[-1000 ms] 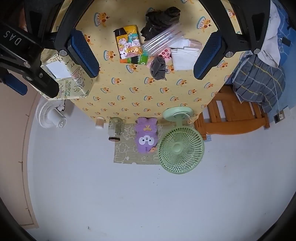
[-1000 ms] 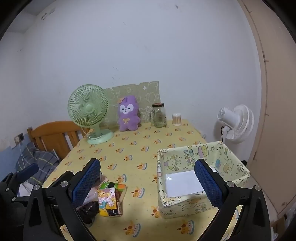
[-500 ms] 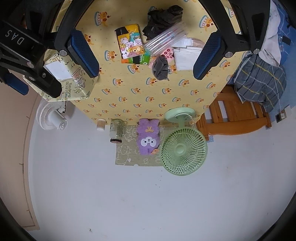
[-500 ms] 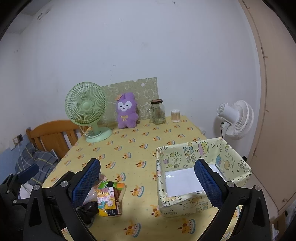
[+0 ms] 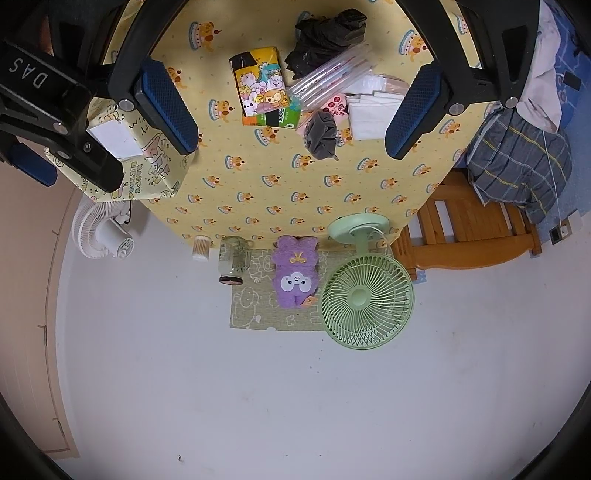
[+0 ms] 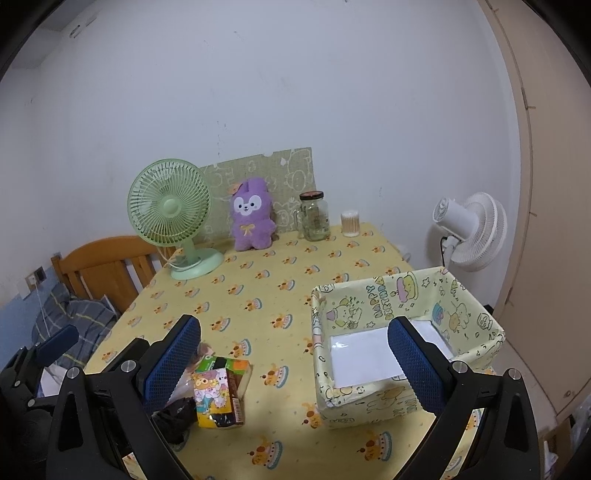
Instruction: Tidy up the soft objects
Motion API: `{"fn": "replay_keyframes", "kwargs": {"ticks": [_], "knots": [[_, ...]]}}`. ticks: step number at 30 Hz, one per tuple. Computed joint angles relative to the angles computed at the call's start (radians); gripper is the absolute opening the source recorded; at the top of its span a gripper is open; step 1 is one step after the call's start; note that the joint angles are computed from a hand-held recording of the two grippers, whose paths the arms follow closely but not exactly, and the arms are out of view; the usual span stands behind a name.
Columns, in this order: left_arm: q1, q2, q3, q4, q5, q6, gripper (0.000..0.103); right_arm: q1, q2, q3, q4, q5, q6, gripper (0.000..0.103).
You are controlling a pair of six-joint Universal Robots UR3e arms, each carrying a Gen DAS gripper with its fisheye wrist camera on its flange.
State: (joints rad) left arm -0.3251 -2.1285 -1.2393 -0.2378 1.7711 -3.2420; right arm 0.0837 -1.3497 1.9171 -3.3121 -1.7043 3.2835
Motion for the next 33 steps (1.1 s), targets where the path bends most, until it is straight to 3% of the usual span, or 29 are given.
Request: {"fn": "replay_keyframes", "kwargs": {"ticks": [33], "knots": [[0.005,0.016,-0.005,0.001,0.001,-0.002,0.100,0.004,-0.006,0.004,-0.012,0.011,-0.018,0.096]]}}
